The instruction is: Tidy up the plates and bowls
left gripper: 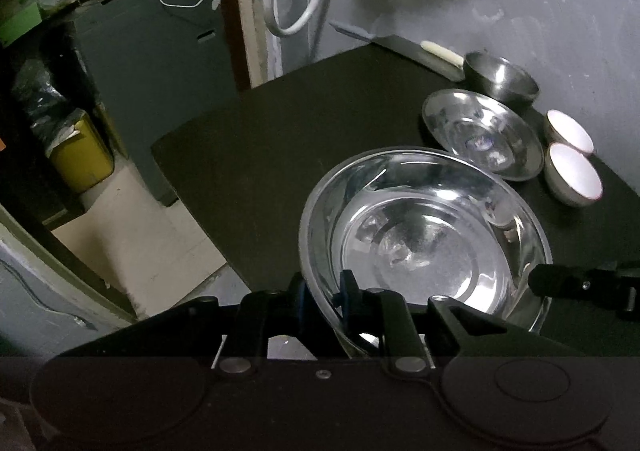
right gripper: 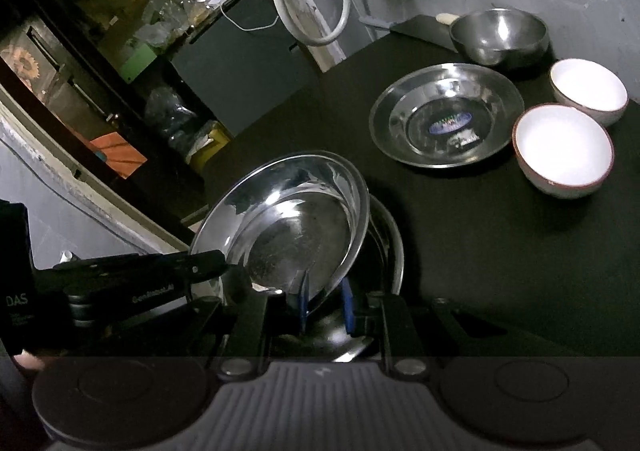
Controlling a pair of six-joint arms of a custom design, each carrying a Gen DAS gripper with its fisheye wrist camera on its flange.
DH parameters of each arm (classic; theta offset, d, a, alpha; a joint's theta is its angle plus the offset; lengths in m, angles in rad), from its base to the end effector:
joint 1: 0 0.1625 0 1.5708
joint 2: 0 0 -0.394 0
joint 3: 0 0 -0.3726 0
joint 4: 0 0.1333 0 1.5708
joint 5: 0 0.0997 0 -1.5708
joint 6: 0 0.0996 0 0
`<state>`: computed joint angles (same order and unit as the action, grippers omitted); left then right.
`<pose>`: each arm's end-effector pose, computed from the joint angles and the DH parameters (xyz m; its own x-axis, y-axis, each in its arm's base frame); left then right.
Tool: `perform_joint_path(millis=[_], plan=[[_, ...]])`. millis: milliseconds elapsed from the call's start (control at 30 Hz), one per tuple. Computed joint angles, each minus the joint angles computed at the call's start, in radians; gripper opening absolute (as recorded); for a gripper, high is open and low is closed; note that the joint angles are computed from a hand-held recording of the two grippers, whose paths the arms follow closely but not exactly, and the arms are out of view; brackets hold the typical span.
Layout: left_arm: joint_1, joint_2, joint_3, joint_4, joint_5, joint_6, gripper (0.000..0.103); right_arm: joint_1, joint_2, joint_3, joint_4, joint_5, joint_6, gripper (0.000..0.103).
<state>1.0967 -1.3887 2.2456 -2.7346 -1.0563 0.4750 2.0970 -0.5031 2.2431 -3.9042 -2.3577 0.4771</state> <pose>-0.0371 -0.4716 0.2158 -0.5501 0.6237 -0.5553 0.7723 0.6330 -0.0541 0.2574 -0.3182 -0.0174 -0.9102 0.3184 0.2648 0.0018 0.6424 -0.7663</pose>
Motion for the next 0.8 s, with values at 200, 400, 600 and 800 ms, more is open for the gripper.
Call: perform_joint_path(millis=[200, 400, 600, 800], plan=[[-0.011, -0.004, 0.017, 0.015, 0.013, -0.006, 0.021, 0.012, -0.007, 0.011, 0.039, -0.014, 0.052, 0.02], [-0.015, -0.008, 0.027, 0.029, 0.022, -0.003, 0.022, 0.018, -0.013, 0.017, 0.071, -0.02, 0.09, 0.021], [-0.017, -0.005, 0.027, 0.034, 0.027, -0.002, 0.022, 0.013, -0.021, 0.019, 0.095, -0.021, 0.107, 0.022], [-0.018, -0.003, 0.028, 0.037, 0.033, -0.005, 0.022, 0.015, -0.026, 0.017, 0.112, -0.02, 0.116, 0.023]])
